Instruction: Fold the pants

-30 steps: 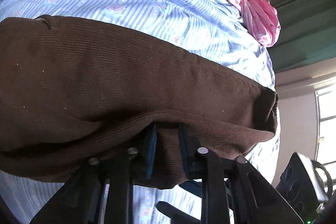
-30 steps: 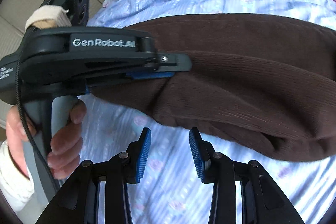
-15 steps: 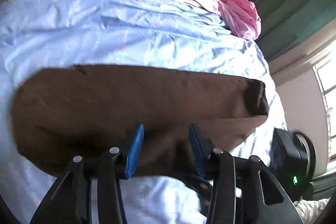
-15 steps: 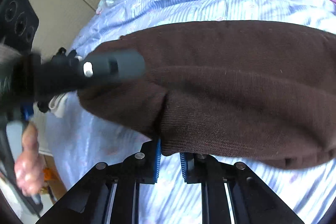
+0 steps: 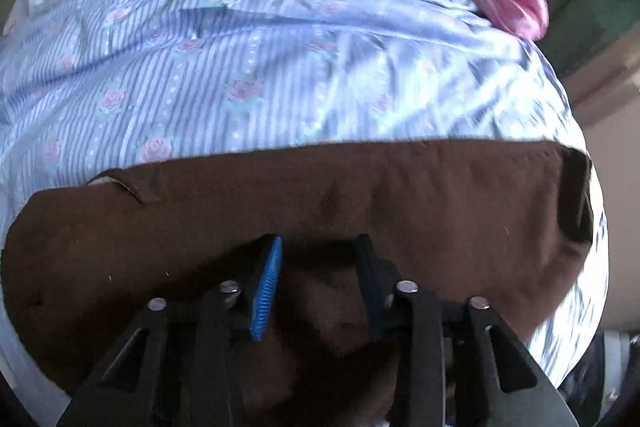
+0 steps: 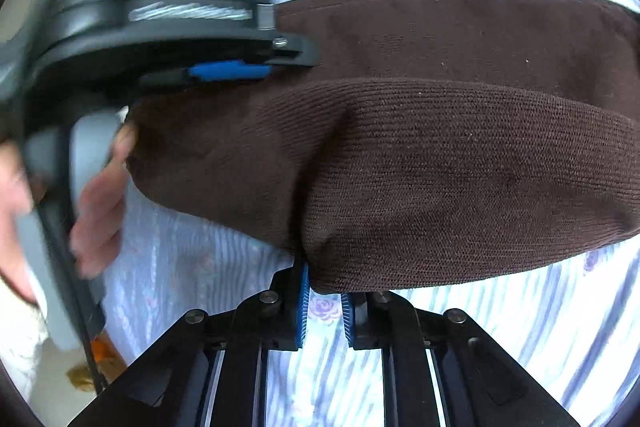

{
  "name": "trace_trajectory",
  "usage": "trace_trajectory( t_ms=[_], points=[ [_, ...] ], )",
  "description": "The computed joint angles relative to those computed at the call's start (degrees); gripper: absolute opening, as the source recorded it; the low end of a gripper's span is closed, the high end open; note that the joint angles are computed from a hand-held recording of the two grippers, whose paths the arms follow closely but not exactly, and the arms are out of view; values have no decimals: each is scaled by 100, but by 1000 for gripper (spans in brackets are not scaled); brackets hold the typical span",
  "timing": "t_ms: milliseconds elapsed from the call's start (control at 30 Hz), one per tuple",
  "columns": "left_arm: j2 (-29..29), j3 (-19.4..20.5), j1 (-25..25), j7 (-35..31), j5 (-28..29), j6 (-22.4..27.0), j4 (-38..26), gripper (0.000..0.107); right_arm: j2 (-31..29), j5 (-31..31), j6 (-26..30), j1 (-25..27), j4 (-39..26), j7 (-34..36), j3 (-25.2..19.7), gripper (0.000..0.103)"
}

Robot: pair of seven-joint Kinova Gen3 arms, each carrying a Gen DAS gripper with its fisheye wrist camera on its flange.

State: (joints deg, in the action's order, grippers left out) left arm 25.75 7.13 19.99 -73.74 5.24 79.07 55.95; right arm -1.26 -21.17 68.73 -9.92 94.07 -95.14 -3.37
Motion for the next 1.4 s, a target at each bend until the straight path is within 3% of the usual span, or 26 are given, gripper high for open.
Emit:
trace_trajectory(
  t_ms=[100,367,433,533,600,633,733,900,1100,1300,1400],
  points=[
    [209,-68,-62,265,52,109,-251,26,13,-45,-37,15,37,-54,17,15],
    [236,-50,72,170,-143,379,-565,25,59,-216,54,108,27,57,95,16],
    [-21,-83,300,-17,-463,263,-492,38,92,-272,314,214,-170,196,178,24],
    [-569,-25,494,-163,-641,-104,-68,41,-185,35,557,285,-422,326,197,31],
    [-935,44,672,-82,-759,-306,255,41,-500,278,613,361,-506,402,261,40],
    [-1045,79,759,19,-819,-402,363,41,-683,511,597,513,-559,375,220,51],
    [-1226,179,997,455,-971,-553,622,41,-1035,979,402,697,-659,440,577,68],
    [-1054,297,1365,1154,-1160,-678,689,31,-809,1299,43,1269,-876,759,1140,72],
    [-726,290,1737,1774,-1359,-514,679,27,-150,603,-461,1861,-859,1345,1540,73],
    [-429,209,1931,1939,-1500,-260,635,27,667,-584,58,2777,-1047,2190,1433,72],
    [-423,168,1911,2189,-1396,-278,680,27,835,-774,138,3020,-901,2264,1352,72]
  ],
)
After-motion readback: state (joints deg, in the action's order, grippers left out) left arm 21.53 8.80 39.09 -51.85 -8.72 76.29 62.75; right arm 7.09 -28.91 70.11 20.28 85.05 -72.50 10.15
